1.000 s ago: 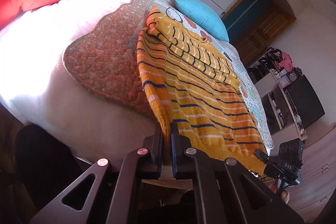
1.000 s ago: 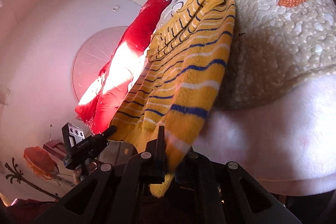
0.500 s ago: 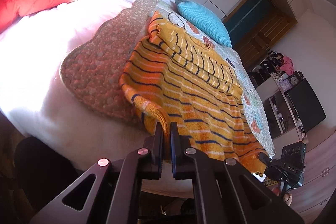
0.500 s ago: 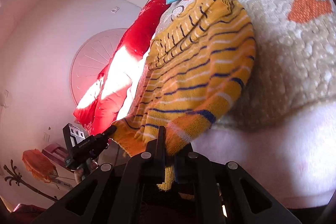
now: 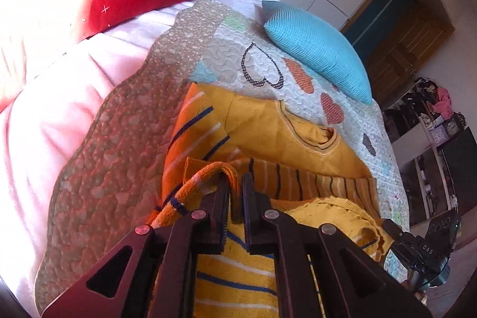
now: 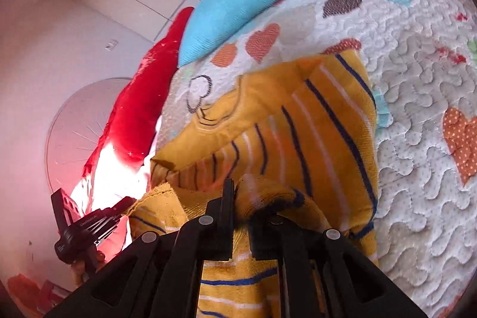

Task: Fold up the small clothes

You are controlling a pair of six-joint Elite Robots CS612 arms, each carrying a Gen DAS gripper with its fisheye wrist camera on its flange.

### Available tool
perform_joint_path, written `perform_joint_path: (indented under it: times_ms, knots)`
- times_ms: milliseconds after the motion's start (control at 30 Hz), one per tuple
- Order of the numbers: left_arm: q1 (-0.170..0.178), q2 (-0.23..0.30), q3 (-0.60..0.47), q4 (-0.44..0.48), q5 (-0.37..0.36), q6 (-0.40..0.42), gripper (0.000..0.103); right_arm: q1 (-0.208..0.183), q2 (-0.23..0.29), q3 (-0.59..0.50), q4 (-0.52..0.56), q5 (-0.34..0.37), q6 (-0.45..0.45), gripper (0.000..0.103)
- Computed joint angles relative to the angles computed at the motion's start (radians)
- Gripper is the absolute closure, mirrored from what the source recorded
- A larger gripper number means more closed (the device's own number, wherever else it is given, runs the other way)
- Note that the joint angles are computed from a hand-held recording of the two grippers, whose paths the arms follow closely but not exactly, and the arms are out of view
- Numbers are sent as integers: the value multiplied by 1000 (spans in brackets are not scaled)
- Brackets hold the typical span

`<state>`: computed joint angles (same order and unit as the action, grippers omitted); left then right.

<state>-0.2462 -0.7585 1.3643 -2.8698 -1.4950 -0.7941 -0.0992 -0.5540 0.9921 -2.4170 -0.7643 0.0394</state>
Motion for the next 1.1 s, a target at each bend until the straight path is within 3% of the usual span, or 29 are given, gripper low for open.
perform_joint_path:
  times_ms: [67, 133, 200, 267, 300, 367, 400, 500, 600, 833, 1000, 1100]
  knots:
    - [5, 4, 0, -13, -23, -24, 94, -4, 32, -40, 12, 6, 49, 89]
    - [6, -4, 22, -65, -41, 3, 74, -10, 52, -61, 3, 45, 94, 85]
    - [-2, -27, 55, -97, 1, 29, 50, -15, 65, -79, -26, 54, 141, 74]
    - [-3, -46, 85, -136, 25, 36, 43, -21, 79, -101, -55, 78, 201, 68]
    - [-2, -56, 100, -152, 22, 35, 42, -23, 82, -108, -69, 74, 233, 53]
    - [-5, -76, 127, -161, 34, 32, 38, -20, 66, -90, -133, -7, 275, 31]
    - [-10, -87, 143, -162, 60, 33, 34, -21, 57, -78, -154, -30, 274, 30]
    - [-31, -108, 190, -163, 132, 58, 29, -25, 21, -39, -152, -40, 190, 30]
    - [-42, -111, 224, -149, 158, 70, 28, -22, -38, 38, -152, -96, 59, 30]
    - [-67, -86, 278, -164, 256, 8, 28, 8, -120, 166, -135, -183, -161, 30]
    - [-66, -60, 291, -201, 260, -25, 28, 53, -138, 186, -111, -188, -258, 30]
    - [-57, -50, 309, -292, 232, -34, 28, 96, -132, 163, -55, -191, -326, 30]
